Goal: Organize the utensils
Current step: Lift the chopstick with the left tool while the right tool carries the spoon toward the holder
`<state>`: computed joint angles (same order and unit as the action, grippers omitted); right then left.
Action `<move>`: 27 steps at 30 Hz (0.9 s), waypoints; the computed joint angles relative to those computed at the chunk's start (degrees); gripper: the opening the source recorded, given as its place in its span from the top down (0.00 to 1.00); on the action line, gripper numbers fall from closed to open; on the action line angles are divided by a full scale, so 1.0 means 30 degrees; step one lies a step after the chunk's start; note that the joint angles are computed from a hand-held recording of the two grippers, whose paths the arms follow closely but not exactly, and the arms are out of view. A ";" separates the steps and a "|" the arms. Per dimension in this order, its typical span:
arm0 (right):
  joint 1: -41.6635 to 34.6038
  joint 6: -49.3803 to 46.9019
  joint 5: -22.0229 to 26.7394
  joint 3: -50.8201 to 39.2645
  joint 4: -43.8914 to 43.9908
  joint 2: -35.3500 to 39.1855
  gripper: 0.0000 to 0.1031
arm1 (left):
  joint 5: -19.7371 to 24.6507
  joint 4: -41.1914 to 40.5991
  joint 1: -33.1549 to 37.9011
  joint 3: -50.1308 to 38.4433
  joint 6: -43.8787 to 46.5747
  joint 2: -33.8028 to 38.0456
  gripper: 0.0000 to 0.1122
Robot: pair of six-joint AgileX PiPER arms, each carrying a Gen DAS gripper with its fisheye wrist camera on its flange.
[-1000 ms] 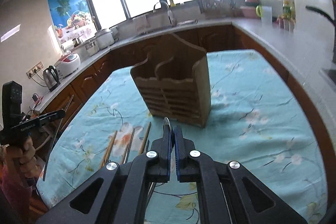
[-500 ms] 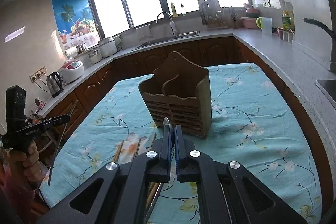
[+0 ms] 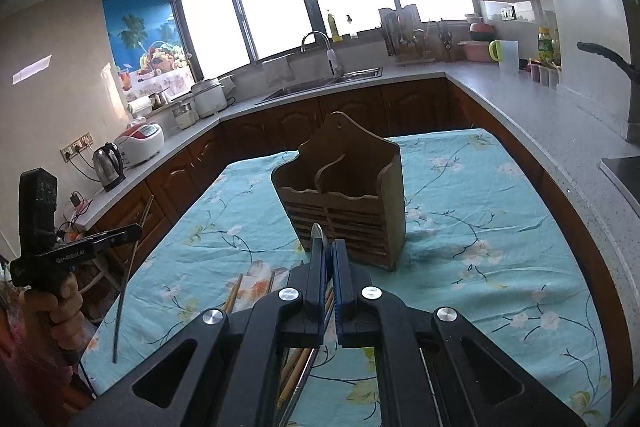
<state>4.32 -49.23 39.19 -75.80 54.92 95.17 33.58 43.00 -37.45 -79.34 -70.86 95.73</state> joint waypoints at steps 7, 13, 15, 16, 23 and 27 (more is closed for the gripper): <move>0.0109 0.0001 -0.0166 0.0005 0.0047 -0.0077 0.97 | 0.0324 0.0829 -0.0398 -0.0241 -0.0416 -0.0054 0.96; 0.0162 0.0019 -0.0358 -0.0252 -0.0012 0.0042 0.97 | 0.0787 0.2252 -0.0934 -0.0754 -0.1090 0.0046 0.96; 0.0118 0.0099 -0.0414 -0.0424 -0.0068 0.0114 0.97 | 0.0914 0.2227 -0.0907 -0.1250 -0.0838 0.0211 0.96; 0.0192 0.0317 -0.0535 -0.0613 -0.0240 0.0171 0.97 | 0.0947 0.2194 -0.0875 -0.1527 -0.0720 0.0303 0.96; 0.0670 0.1932 -0.2324 -0.2779 -0.1717 0.1176 0.97 | 0.0935 0.2293 -0.0263 -0.4868 0.0110 0.1649 0.96; 0.1422 0.4288 -0.4592 -0.5093 -0.3959 0.2554 0.97 | 0.0819 0.1487 0.0308 -0.8464 0.1730 0.3406 0.96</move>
